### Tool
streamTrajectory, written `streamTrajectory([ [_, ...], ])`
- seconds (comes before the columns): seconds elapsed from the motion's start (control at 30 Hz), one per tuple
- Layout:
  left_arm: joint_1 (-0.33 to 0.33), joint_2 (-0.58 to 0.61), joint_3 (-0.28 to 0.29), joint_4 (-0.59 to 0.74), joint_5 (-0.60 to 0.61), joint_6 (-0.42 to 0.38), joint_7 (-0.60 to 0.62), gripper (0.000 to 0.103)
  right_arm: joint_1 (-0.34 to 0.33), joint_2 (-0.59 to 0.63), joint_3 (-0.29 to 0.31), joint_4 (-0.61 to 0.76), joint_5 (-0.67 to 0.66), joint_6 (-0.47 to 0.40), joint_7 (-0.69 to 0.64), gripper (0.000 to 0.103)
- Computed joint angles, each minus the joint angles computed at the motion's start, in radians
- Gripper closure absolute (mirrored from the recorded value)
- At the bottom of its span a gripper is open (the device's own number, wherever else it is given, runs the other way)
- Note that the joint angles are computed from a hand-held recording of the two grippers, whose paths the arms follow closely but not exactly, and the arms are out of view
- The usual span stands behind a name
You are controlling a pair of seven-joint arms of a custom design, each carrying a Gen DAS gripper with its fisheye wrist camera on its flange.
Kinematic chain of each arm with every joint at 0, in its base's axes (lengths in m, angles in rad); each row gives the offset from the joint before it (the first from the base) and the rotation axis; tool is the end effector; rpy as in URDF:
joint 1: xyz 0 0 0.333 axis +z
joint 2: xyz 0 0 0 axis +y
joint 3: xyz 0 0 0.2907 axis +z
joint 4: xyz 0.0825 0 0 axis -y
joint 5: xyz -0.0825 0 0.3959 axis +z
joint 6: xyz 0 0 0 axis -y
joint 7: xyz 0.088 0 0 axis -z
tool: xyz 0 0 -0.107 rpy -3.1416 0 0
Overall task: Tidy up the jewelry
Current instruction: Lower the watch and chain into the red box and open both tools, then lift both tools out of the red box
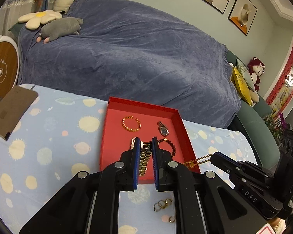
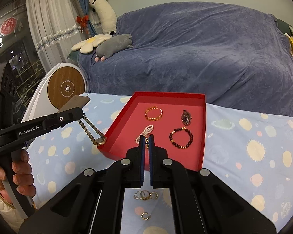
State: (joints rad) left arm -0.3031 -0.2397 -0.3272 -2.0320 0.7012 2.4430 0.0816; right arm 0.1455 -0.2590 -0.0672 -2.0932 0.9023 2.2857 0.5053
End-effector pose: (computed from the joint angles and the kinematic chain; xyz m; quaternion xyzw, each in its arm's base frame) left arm 0.4392 -0.3376 0.5895 -0.7601 0.4828 -0.3642 0.2376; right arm 0.5344 0.0574 0.5623 -0.8106 0.3862 -0.0776 0.4332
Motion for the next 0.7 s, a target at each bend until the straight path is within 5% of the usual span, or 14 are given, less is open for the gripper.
streamTrajectory([
  [0.7,0.026,0.240,0.079,0.100,-0.090,0.032,0.167,0.094,0.020,0.303,0.080,0.176,-0.130,0.067,0.119,0.099],
])
